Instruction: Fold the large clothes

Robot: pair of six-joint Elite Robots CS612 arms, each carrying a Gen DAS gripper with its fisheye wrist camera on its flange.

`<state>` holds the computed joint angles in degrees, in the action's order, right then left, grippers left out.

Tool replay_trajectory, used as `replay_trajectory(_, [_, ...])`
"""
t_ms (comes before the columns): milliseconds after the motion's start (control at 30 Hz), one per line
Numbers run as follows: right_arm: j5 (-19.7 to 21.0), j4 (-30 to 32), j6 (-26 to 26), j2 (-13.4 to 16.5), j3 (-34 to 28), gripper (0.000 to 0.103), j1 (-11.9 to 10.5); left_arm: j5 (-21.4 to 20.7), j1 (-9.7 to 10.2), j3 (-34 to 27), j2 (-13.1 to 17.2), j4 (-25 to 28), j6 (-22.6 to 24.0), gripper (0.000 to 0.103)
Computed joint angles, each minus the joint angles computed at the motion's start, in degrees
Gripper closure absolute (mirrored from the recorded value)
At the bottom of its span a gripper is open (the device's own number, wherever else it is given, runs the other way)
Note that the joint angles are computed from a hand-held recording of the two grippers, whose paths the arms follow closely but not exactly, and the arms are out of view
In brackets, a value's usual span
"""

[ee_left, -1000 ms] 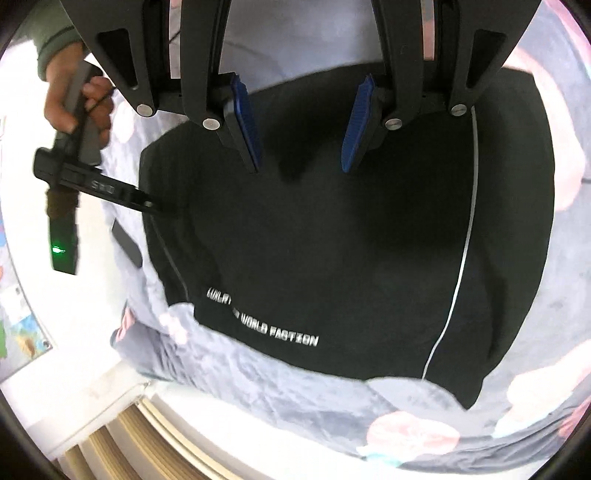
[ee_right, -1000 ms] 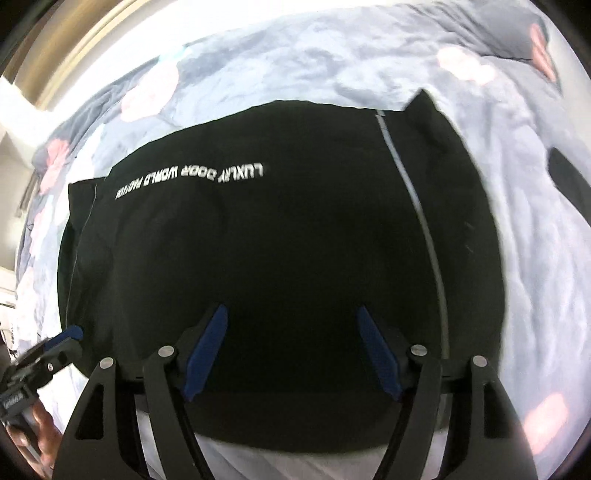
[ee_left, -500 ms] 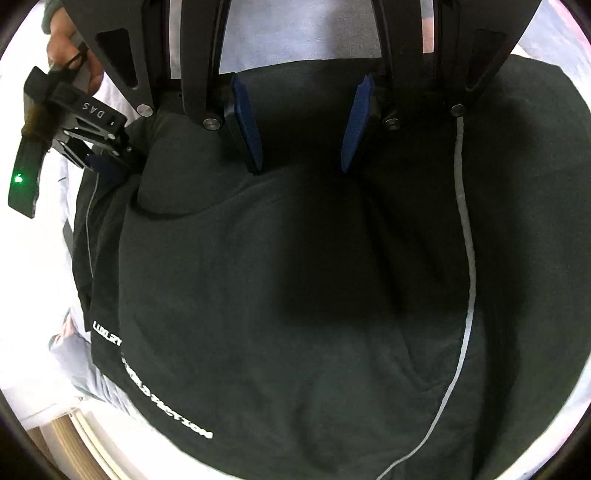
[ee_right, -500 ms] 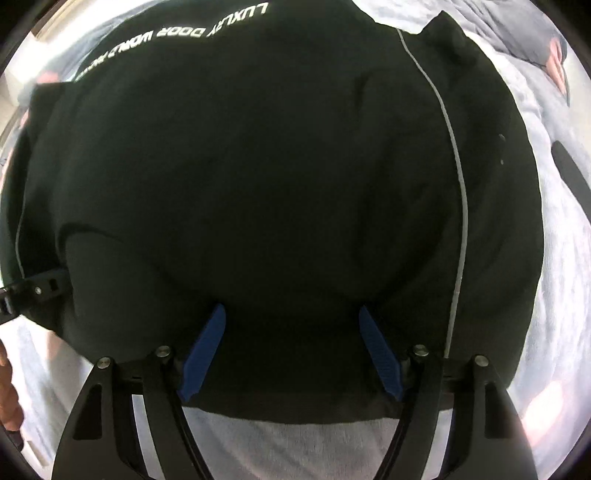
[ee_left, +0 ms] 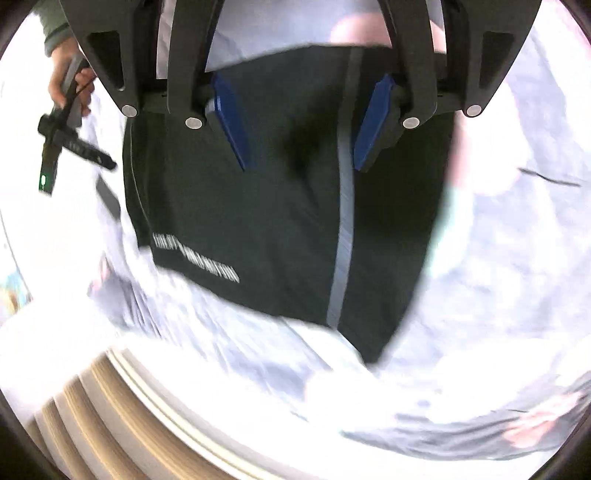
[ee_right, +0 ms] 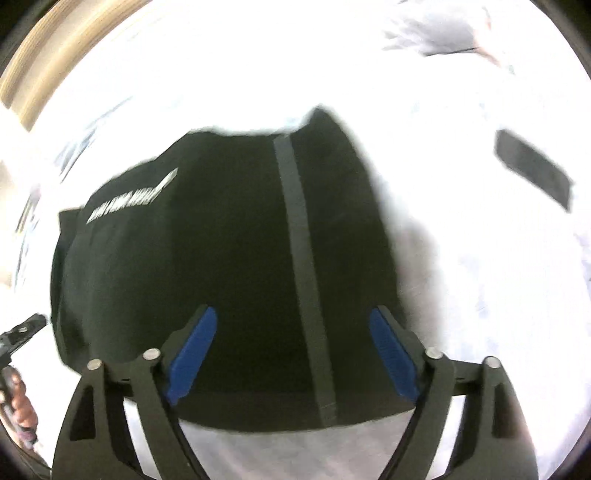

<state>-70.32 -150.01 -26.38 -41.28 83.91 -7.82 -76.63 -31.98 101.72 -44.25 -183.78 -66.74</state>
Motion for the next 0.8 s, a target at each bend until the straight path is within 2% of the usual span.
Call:
replay_trajectory(100, [-1.37,0.11,2.27,1.48,-3.24,0.015,-0.90,0.59,1.66,1.89,-1.23,1.70,-1.71,0.042])
replay_trajectory(167, [-1.74,0.36,2.29,2.71,-5.22,0.015,-1.13,-0.68,3.12,3.32,-1.26,-0.10,-1.72,0.042])
replay_trajectory(233, [-2.78,1.09,1.64,3.55,-6.44,0.015,-0.99,-4.77,4.70,3.38,-0.01,-2.64,-1.71,0.042])
replay_trajectory(333, [-2.87,3.99,0.34,5.34,-8.78,0.015,-0.76,-10.43,6.83,1.53,2.51,-3.21,-1.67,0.042])
replay_trajectory(433, [-2.32,7.57,-0.30,6.86,-10.89,0.015,-0.38,-13.25,7.91,-0.39,5.19,-3.67,-2.56,0.042])
replay_trajectory(500, [-1.08,9.36,-0.48,7.48,-11.51,0.015,-0.47,-14.98,8.29,-0.79,6.68,-6.64,-3.68,0.042])
replay_trajectory(567, [1.48,12.34,-0.32,8.27,-12.83,0.014,-0.98,-17.54,8.84,-1.04,8.29,-10.98,-5.31,0.036])
replay_trajectory(633, [5.31,17.25,0.50,9.51,-14.97,0.012,-1.66,-20.81,9.39,-1.31,9.91,-15.29,-7.02,0.027])
replay_trajectory(700, [9.45,23.96,0.46,10.81,-17.48,0.012,-2.50,-24.87,9.89,-2.03,11.59,-19.15,-8.32,0.026])
replay_trajectory(800, [12.45,29.93,-1.52,11.85,-19.46,0.010,-3.12,-25.28,9.87,-2.05,12.17,-20.94,-9.08,0.026])
